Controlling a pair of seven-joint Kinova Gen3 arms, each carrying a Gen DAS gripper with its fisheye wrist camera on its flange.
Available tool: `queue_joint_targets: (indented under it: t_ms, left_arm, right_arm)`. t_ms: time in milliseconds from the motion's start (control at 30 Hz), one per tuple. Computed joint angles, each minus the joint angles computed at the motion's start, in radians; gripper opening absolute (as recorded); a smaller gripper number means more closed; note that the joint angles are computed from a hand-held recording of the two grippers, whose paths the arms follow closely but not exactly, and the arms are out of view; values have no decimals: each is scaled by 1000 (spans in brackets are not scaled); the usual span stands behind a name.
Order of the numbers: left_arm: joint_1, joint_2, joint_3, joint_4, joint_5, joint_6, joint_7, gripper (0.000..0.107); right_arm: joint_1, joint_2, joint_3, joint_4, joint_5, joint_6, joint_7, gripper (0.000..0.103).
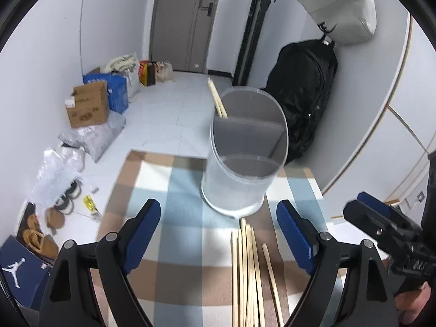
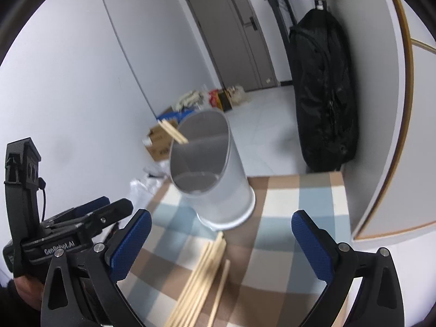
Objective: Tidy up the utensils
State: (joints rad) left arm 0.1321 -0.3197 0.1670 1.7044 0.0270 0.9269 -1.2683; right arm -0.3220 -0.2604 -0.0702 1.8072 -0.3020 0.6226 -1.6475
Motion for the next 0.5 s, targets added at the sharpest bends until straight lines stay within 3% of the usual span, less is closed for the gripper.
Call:
queue_joint_targets:
  t_ms: [100, 233, 300, 500]
  left_arm:
    - [25, 13, -33, 21, 40, 19, -49, 84]
    - [43, 50, -63, 28, 96, 80, -109, 84]
    - [49, 69, -71, 23, 132, 112, -131, 84]
    - [75, 107, 37, -2, 31, 153, -104, 84]
  right_arm:
    - [3, -7, 0, 33, -8, -8, -8, 103]
    - [30, 36, -17, -5, 42, 93, -85, 103]
    - [54, 40, -43, -3, 78, 93, -109, 103]
    - [62, 59, -42, -23, 109, 124, -157, 103]
